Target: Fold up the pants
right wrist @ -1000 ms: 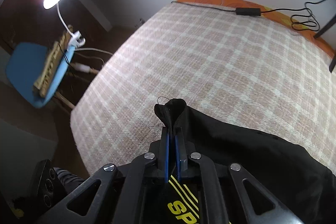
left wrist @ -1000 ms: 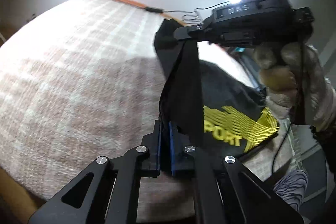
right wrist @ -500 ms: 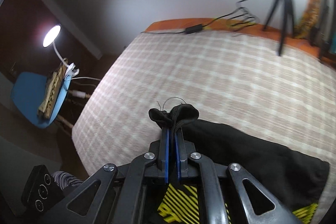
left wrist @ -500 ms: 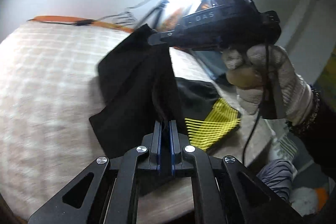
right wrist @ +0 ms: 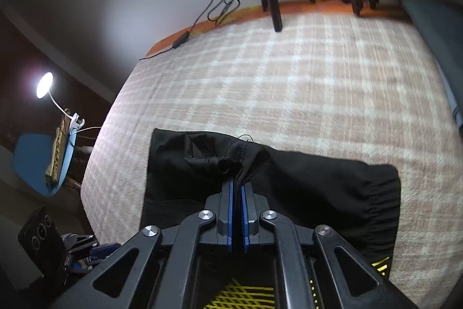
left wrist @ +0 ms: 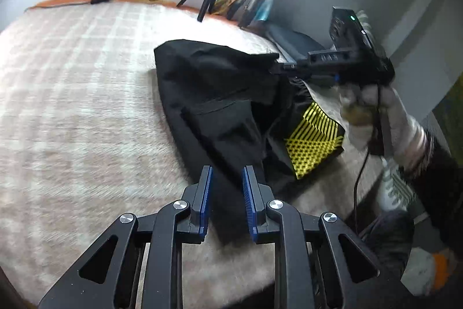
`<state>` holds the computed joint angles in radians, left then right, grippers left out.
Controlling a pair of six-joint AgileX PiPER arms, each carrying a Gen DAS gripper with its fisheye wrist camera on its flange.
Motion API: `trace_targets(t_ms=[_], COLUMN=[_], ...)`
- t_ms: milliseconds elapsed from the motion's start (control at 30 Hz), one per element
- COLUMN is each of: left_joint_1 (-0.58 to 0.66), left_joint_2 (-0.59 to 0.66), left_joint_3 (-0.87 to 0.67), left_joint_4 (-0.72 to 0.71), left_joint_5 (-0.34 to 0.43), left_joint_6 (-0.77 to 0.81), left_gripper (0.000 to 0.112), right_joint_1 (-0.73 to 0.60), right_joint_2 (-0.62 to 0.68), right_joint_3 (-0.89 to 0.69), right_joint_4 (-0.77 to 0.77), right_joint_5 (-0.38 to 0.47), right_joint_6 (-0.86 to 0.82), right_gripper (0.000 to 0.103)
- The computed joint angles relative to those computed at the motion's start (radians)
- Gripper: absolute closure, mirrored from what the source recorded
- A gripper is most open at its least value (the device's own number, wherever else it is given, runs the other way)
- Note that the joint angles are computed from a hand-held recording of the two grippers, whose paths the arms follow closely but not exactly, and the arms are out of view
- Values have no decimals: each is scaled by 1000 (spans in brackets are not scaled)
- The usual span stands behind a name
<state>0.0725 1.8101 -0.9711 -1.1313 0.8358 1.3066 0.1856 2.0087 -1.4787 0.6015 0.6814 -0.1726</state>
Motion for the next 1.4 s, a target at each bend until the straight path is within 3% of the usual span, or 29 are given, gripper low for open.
trace_targets(t_ms=[67,167,267,333,467,600,667,733,833,900,1000,1033,1100,1300,1400], left_joint_1=[-53,-105,-159,-202,-267,-403,-416,-421,-419,-439,-358,-332,-318,-319,-344], left_joint_2=[22,68,84,13,-82,-90,-61,-49,-63,-96,-94,-102,-121,-50,-15], left_joint_3=[-29,-97,-128,-55,44,94,80,72,79,97,90,103,129,76,65], left_joint_4=[10,66,116,76,-24,115,109,11,-156,-155,-122,-128,-134,13,-60], left_joint_5=[-52,-91,-159,-309,-378,-531,-498,-451,-308,-330,-221,-212,-273,-258,-230], left_joint_6=[-42,-143,-227,-176,5,-51,-70,7,169,187,118,124,136,-37,7], left_gripper=[91,76,75,75,75,75,75,77,77,76,77,77,78,78,77], right_joint_1=[-6,-23,-45,-61,-74,-83,-85,-89,-99,-109,-117,-116,-112,-101,-97], right_joint_2=[7,9,14,15,25,20,12,6,-4,-9,-10,-9,-8,-3,-7], right_joint_3=[25,76,120,145,168,170,176,183,197,205,213,212,210,197,196], right_joint_4=[55,191,329,404,460,497,508,528,543,555,568,566,557,544,550], right_joint_5=[-24,-62,-89,-92,-88,-77,-75,-70,-65,-62,-56,-56,-59,-71,-73], right_joint_6=[-63,-187,-305,-374,-438,-476,-494,-518,-534,-545,-560,-558,-551,-522,-526], right_gripper=[101,100,100,100,100,100,100,100,100,100,100,100,99,99,99])
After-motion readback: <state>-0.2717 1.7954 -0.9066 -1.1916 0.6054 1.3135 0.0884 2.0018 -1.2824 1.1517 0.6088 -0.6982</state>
